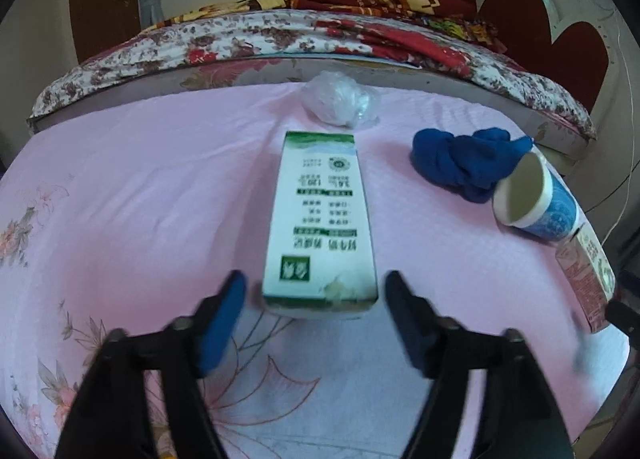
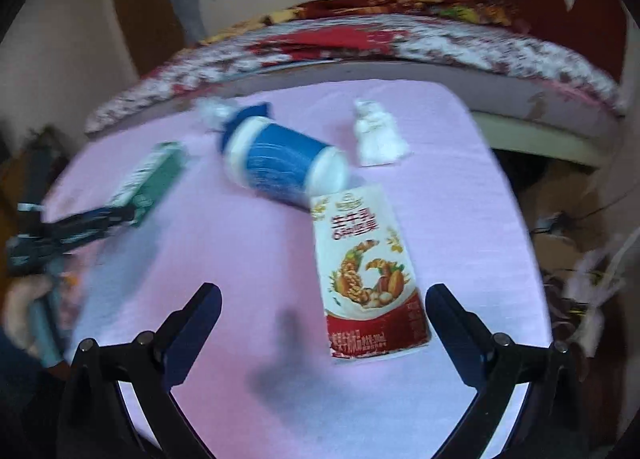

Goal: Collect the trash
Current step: 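Grasp the green-and-white carton with the left tool while the right tool grasps the nut milk carton, then carry both cartons over the black bin with both tools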

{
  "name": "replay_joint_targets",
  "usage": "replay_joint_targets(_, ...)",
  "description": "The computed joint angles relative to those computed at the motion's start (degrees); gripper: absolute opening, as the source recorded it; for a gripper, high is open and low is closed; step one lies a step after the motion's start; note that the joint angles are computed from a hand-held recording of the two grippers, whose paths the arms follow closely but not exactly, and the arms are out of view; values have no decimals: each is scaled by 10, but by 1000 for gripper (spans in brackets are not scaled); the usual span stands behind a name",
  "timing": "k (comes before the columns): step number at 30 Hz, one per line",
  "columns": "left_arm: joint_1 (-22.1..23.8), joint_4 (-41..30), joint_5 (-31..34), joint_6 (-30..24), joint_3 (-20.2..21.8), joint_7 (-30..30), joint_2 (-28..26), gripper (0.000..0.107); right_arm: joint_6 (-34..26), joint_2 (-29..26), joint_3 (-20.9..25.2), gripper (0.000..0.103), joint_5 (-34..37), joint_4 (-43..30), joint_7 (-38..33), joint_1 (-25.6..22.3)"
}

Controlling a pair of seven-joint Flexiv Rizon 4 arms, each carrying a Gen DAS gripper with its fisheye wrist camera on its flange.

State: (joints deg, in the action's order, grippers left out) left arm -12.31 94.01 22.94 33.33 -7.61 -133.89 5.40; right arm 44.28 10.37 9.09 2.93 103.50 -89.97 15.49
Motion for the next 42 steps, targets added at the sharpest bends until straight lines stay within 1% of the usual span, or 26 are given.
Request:
replay_joint_targets(2, 3, -7, -2, -1, 1, 4, -7, 77, -6, -18, 4, 101, -33, -7, 30, -5)
replay_joint_targets(4, 4, -15, -8, -9, 3, 7, -15, 77, -19, -30, 2, 82, -38, -15, 44, -5)
replay_joint_targets(6, 4, -15, -15, -12, 7, 9, -20, 77, -29, -40, -1, 75, -25, -25, 45, -4)
replay_joint_targets(8, 2, -11, -24, -12, 11, 10, -21, 71, -28, -42, 0, 74, -28, -23, 47, -5)
replay_joint_targets(9, 2, -5, -31, -7, 14, 14, -21, 57, -22, -41, 2, 73, -31, -18, 49, -6)
replay_joint_targets(10, 1, 1, -41, 0, 16, 20, -18, 55, -15, -39, 4, 63, -38, -12, 54, -7)
replay_joint_targets(11, 0, 0, -30, -6, 13, 16, -15, 55, -11, -35, 6, 57, -43, -6, 54, -9)
replay_joint_targets(12, -2, 2, -23, -6, 11, 16, -9, 55, -8, -30, 6, 55, -44, -1, 53, -9)
replay_joint_targets(14, -6, 10, -18, 5, 8, 16, 4, 55, -1, -15, 6, 53, -38, 11, 47, -10)
replay_joint_targets(19, -14, 9, 7, 0, -19, 14, 33, 55, 7, 30, 4, 53, -25, 35, 43, -11)
replay_joint_targets(23, -25, 7, 15, 3, -45, 14, 52, 55, 13, 86, 5, 53, -23, 61, 44, -16)
replay_joint_targets(27, -36, -1, 28, 10, -71, 11, 57, 55, -2, 146, 1, 53, -25, 88, 43, -22)
replay_joint_targets(31, -52, -20, 41, 12, -96, 3, 47, 55, -22, 203, -8, 53, -25, 111, 42, -31)
replay_joint_targets(35, -75, -48, 58, 12, -114, 0, 26, 55, -44, 255, -24, 53, -21, 129, 38, -45)
replay_joint_targets(42, -134, -113, 80, -1, -123, 9, -32, 55, -76, 318, -57, 53, -20, 152, 18, -75)
